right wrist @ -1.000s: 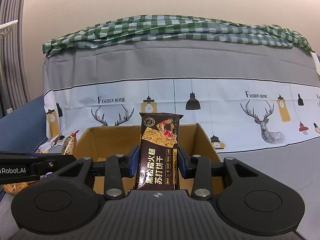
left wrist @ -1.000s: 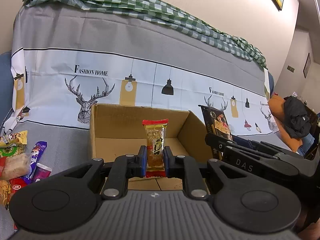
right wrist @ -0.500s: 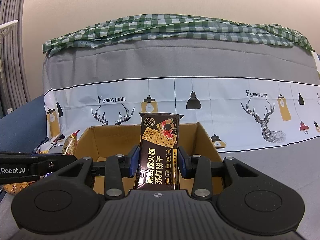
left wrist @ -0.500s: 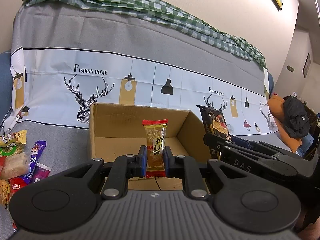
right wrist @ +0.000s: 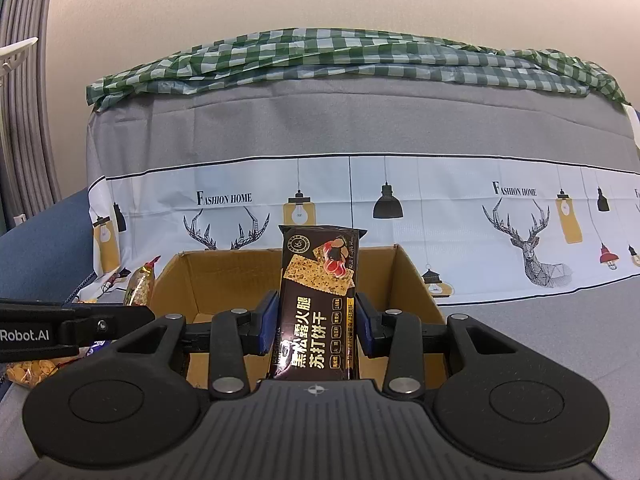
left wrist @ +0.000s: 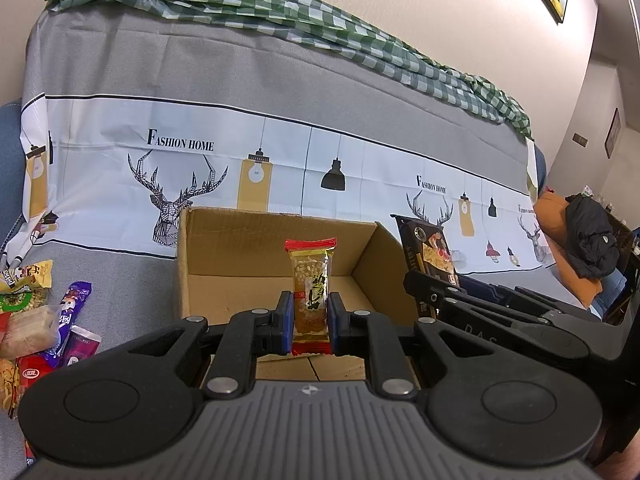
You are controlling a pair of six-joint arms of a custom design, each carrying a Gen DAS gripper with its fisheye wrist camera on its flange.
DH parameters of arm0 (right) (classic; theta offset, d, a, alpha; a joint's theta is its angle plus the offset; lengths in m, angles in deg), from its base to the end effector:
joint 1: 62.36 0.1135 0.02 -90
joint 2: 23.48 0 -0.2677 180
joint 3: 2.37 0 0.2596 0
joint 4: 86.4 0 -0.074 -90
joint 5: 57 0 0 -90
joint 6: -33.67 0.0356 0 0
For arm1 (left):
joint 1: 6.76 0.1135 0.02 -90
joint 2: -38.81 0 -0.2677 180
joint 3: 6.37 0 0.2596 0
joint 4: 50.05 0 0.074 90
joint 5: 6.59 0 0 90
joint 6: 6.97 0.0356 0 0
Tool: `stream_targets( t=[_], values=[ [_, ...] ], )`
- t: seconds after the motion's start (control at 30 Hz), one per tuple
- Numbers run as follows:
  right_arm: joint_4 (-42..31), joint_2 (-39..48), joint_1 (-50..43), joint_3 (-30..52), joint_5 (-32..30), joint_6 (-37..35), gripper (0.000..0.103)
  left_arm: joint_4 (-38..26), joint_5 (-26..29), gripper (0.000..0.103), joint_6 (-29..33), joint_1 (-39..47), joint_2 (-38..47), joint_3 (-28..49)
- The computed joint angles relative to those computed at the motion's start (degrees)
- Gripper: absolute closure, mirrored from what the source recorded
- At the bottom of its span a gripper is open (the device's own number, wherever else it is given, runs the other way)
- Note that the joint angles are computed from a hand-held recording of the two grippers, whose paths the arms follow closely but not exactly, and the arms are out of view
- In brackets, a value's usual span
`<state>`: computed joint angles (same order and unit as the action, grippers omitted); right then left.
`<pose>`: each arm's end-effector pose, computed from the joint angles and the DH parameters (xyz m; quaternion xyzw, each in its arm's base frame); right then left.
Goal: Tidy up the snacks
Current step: 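Carry the wafer in the left tool and the cracker bar in the right tool over the box, then open both tools to drop the wafer and cracker bar into the box, then move both tools back to the snack pile and grasp the purple tube snack with the right tool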
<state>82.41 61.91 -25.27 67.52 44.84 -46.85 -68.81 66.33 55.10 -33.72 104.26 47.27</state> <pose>0.2803 0.2028 0.2621 -0.1495 0.8351 0.1257 0.5142 0.2328 -0.1067 0.2489 -0.0809 0.8582 -0.1115 0.4945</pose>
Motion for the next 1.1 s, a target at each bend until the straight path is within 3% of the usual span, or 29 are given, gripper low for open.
stream_targets(
  t=[0.27,0.37,0.43,0.47,0.5,0.7,0.77,0.87,1.03,1.1],
  values=[
    [-0.40,0.18,0.10,0.30,0.08,0.23,0.062,-0.19,0.43,0.085,-0.29,-0.06,-0.02,0.20],
    [-0.81,0.40,0.06,0.60,-0.08,0.33,0.062,0.29,2.90,0.084,-0.56,0.88,-0.18,0.01],
    [-1.54,0.74,-0.06,1.21,-0.28,0.65,0.061,0.87,6.70,0.074,-1.25,2.32,-0.38,-0.30],
    [-2.01,1.00,-0.03,1.60,-0.02,1.02,0.061,1.43,7.33,0.060,-1.92,2.65,-0.64,-0.69],
    [-2.50,1.34,-0.02,2.03,0.24,1.14,0.058,1.92,7.16,0.059,-2.40,2.76,-0.97,-1.08],
    [-2.49,2.20,0.59,2.97,0.69,1.91,0.056,0.95,7.03,0.059,-2.86,4.68,-2.69,-1.69],
    [-2.22,2.41,1.15,3.00,0.97,2.46,0.056,0.23,8.12,0.064,-2.86,5.73,-4.65,-2.58],
    [-1.66,2.71,1.92,2.94,-0.01,4.56,0.056,-5.34,12.31,0.073,-1.80,8.93,-8.69,-2.43],
    [-0.66,2.89,4.63,2.94,-0.73,8.30,0.056,-17.43,27.98,0.073,5.59,23.60,-12.94,1.04],
    [-0.77,3.28,6.37,3.40,-0.57,9.75,0.056,-20.50,28.19,0.075,9.98,28.11,-14.77,1.03]
  ],
)
